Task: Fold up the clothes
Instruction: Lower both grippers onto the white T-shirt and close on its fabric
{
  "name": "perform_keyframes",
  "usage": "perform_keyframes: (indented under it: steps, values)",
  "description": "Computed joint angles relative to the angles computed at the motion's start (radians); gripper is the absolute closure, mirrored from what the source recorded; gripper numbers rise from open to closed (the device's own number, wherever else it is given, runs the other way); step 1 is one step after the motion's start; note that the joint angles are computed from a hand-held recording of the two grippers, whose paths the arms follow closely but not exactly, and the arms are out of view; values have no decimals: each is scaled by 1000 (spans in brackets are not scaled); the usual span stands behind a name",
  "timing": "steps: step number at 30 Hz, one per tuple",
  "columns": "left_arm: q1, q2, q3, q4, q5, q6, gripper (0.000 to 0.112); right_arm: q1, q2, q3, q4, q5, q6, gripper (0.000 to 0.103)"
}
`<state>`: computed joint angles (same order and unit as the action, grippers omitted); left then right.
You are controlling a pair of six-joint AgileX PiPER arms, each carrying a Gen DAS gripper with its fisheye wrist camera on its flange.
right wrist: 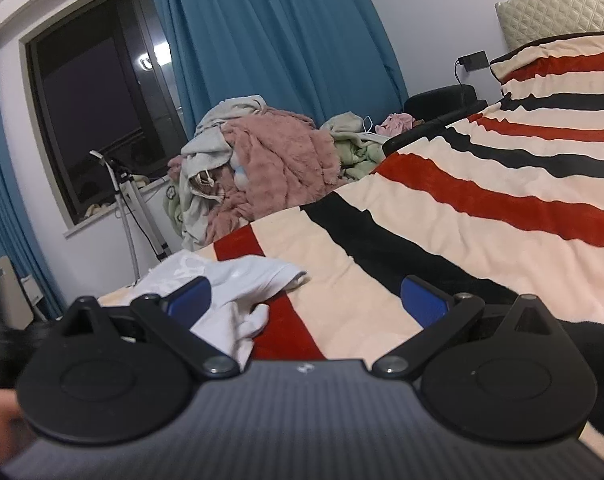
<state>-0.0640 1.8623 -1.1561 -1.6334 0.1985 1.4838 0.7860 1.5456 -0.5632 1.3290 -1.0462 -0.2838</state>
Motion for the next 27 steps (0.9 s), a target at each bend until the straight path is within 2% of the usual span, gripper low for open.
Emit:
perform_keyframes:
  steps: [2,6,8,11,13,15,16,18,20,22,24,27]
  values:
    - [49,-93,96,-49,65,72,106,14,-12,4,4,-7,-9,0]
    - [197,-326,252,198,252,-85,106,57,-71,39,-27,-23,-17,0]
    - [330,-459,337,221,396,-79,106,91,-103,55,-26,-36,-34,0]
    - [577,-581,417,253,628,-64,106,144,-161,70,30,-25,-75,0]
    - [721,-621,465,250,712,-1,106,167,-209,79,66,29,-98,0]
    - [804,-612,476,274,736,21,106,182,-243,86,97,87,-120,1]
    - [812,-596,463,301,721,2,106,178,-245,88,92,124,-109,1]
    - [815,-560,431,362,685,-50,105,166,-247,94,78,199,-81,1]
    - [776,-537,420,368,590,-15,104,141,-244,101,36,284,-32,2]
    - [731,-505,410,380,510,-6,103,65,-215,109,-121,399,125,5]
    - [698,-471,398,400,448,-21,100,9,-155,107,-285,441,295,6]
    - [695,-445,394,427,438,-49,96,-88,-40,89,-518,465,550,12]
